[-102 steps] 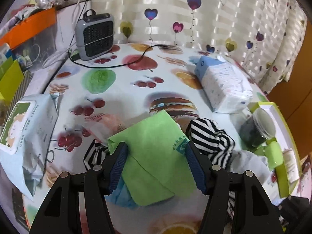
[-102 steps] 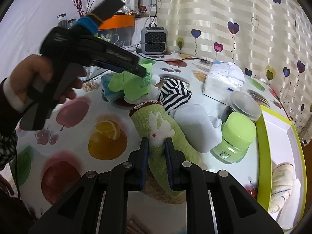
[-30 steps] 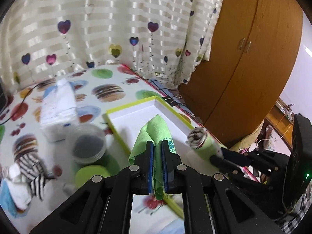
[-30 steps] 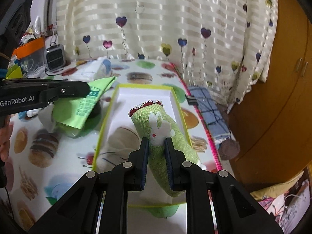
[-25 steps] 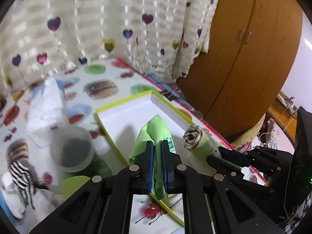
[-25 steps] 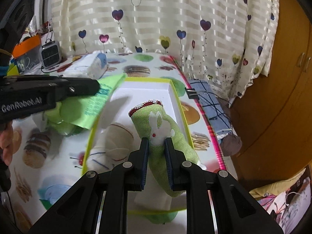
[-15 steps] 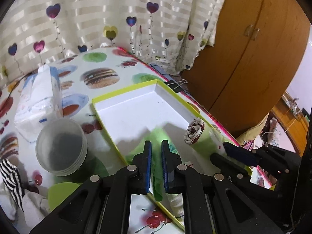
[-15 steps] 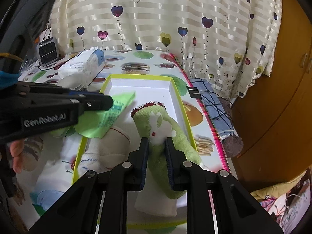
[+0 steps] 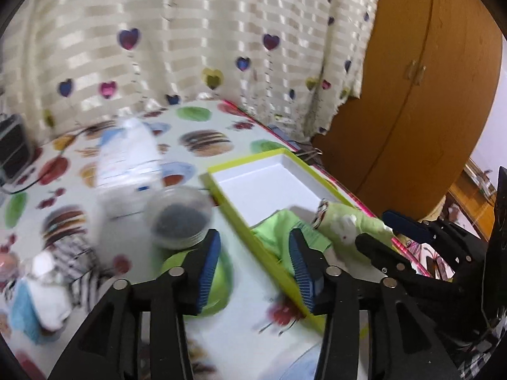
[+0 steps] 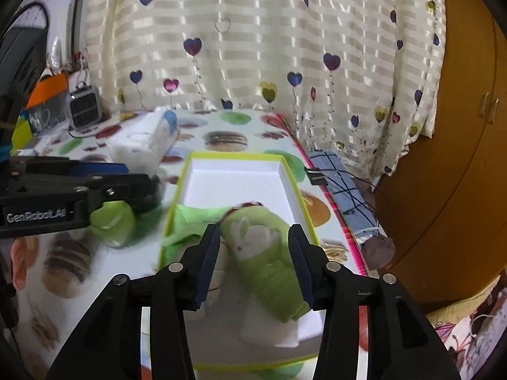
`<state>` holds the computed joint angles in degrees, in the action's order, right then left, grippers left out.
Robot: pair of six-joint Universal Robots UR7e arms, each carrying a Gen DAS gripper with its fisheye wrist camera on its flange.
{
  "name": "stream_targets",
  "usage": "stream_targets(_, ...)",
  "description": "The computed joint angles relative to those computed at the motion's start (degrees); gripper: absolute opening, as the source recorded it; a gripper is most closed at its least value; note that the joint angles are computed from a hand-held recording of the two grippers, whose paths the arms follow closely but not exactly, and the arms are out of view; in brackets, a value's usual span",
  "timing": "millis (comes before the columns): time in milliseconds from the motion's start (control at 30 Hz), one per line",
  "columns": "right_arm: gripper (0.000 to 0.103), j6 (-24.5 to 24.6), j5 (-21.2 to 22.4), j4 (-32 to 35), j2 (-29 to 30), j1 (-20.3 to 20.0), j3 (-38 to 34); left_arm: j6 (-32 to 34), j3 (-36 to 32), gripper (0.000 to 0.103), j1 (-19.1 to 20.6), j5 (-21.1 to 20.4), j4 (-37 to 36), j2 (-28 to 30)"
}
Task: Organize soft objects
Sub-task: 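Lower rabbit towel into tray and open right tool while left releases lime cloth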
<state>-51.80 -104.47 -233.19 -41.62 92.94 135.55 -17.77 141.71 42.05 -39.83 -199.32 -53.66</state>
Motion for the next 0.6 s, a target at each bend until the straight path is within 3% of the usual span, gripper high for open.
stream_targets(133,0.046,1.44,0.63,-0.17,0.99,1.36,0.96,-5.9,4.82,0.046,-3.06,5.07,3.62,-3.98)
stream_targets(300,0.046,1.92,3.14,0.74,2.41,3.33,2.74,-8.85,9.73,0.047,-5.44,7.59,3.53,-7.69)
stream_targets(433,0.046,1.84,6.71,-1.39,4.68,4.6,4.02,-13.19,13.16,0.048,-8.16,11.87,8.79,-11.58)
stream_targets(600,0.046,3.89,6.84,0.12,7.4,7.22,2.5,-15.21,16.33,0.051,-9.05,13.84,11.9,-17.3)
